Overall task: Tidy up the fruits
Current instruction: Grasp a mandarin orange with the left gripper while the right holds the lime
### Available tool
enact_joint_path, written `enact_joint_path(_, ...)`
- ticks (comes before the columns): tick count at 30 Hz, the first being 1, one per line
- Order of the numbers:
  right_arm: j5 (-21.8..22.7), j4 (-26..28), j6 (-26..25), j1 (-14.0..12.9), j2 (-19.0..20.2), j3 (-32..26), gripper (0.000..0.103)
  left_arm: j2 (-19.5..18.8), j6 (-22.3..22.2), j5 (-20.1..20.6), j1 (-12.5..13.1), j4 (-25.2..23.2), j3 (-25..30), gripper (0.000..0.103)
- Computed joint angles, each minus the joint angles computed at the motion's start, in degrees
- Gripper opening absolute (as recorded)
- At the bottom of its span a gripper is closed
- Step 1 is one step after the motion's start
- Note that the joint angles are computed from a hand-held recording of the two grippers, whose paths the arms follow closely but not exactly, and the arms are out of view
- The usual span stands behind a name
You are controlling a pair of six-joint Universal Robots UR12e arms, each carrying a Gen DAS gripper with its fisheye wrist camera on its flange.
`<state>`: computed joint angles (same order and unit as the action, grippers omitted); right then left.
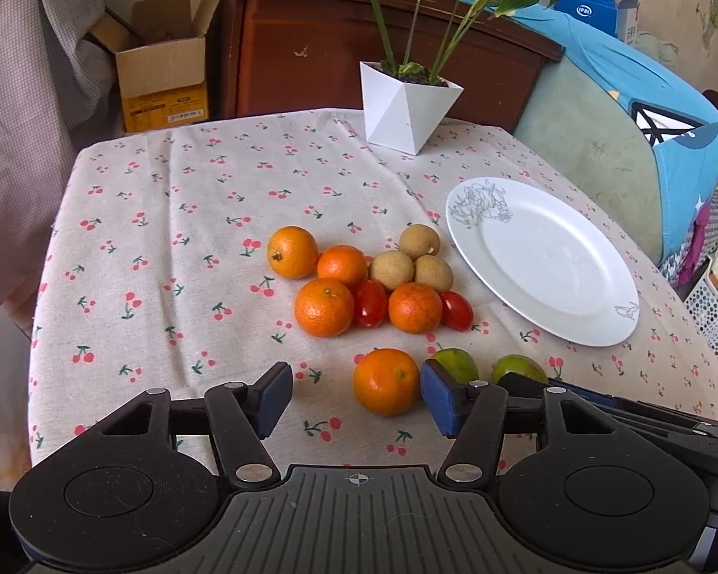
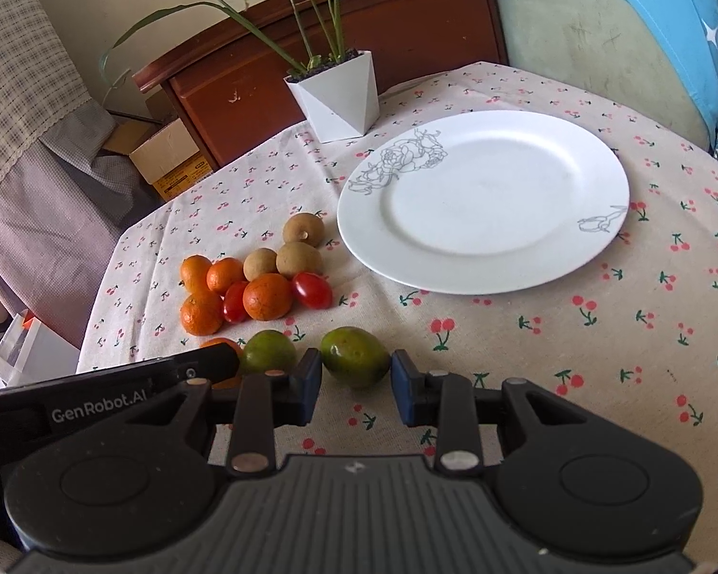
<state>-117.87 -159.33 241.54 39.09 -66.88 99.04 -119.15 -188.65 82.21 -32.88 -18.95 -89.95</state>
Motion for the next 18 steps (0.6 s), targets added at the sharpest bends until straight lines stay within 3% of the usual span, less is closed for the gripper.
enact_joint_path(4,0.18,-0.64,0.48,-0.09,0.01,0.20,0.033,-0.56,0.01,0.48,-0.30,0.56,0.22,0.054)
enact_joint_path(6,-0.01,-0.76,0.51,-0.05,0.04,0.25,0.033,-0.47,1.10,0.35,-0.44,0.53,0.10,0.046)
enact_joint_path(11,-0.27,-1.20,1.22,-0.13,0.17,0.27,0.033,-0.47,2.56,0.92,-0.66,1.24,-0.17,0.043)
enact_joint_path(15,-0.38,-1.13,0.49,-0.11,0.26,0.16,0.034,-0.56,3.36,0.81,-0.74,2.11,-0.37,0.031)
enact_joint_path(18,-0.52,-0.80,-0.18,-0.05,0.29,0.05,0.030,-0.53,3.02,0.61,-0.66,2.61,-0.55,0.029)
